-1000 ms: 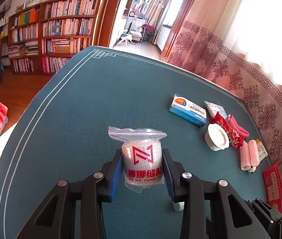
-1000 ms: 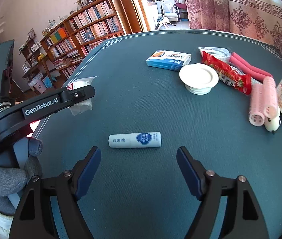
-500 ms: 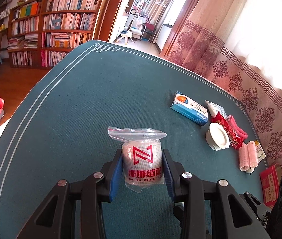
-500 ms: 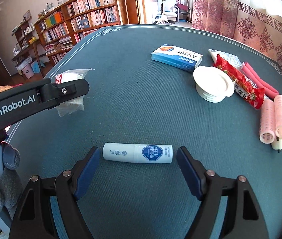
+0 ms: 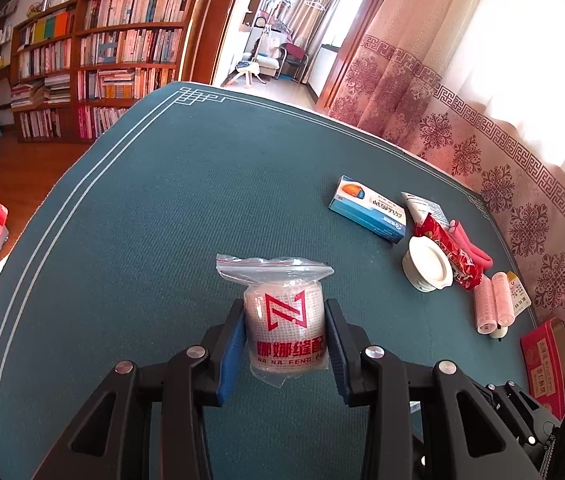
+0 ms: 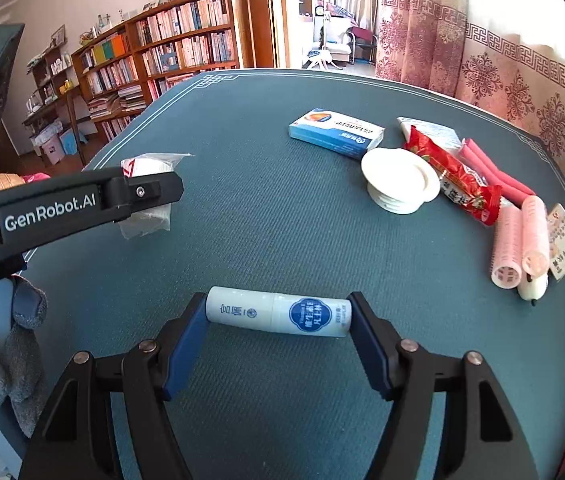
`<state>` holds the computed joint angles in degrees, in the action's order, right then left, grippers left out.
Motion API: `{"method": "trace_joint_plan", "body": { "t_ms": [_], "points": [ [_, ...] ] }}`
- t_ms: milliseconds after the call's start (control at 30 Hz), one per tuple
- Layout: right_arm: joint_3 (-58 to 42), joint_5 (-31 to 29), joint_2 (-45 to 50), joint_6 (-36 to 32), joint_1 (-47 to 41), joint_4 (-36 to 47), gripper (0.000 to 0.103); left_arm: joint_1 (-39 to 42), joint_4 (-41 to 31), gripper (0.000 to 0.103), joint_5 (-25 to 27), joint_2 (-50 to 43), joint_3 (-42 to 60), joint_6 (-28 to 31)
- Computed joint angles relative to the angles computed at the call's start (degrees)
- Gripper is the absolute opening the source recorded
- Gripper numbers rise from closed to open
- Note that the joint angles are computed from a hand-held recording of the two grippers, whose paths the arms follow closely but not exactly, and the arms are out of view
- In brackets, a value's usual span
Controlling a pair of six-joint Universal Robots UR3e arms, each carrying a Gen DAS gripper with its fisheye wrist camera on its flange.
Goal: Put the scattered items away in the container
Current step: 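Hold the bandage roll in the left tool while the right tool grasps the white lotion tube, then carry the bandage roll and lotion tube into the red tin and open both tools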
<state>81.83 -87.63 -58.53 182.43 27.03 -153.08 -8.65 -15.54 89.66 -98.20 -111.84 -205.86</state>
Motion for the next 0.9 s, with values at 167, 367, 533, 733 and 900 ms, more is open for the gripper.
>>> {"method": "trace_joint_plan", "body": {
  "t_ms": [167, 367, 533, 733, 900],
  "points": [
    [8.9, 1.4, -7.0, 1.3, -2.8, -4.1, 0.073, -3.4, -1.8, 0.039, 1.5, -1.1, 2.6, -0.6],
    [22.0, 3.5, -18.0, 2.4, -8.5, -9.5, 0.073, -8.3, -4.5, 0.039, 2.9, -3.3, 7.2, -1.3],
    [34.1, 5.3, -29.9, 2.6, -16.0, -12.9, 0.073, -13.7, -7.7, 0.039, 4.3, -6.8, 13.9, -1.8],
    [49.1, 10.3, -50.2, -0.7, -32.1, -10.6, 0.073, -21.3, -13.0, 0.039, 5.8, -13.9, 26.3, -1.8],
    [57.2, 23.1, -73.2, -10.1, -55.8, 5.8, 0.073, -27.7, -19.2, 0.039, 6.7, -22.1, 41.0, -1.2]
  ]
}}
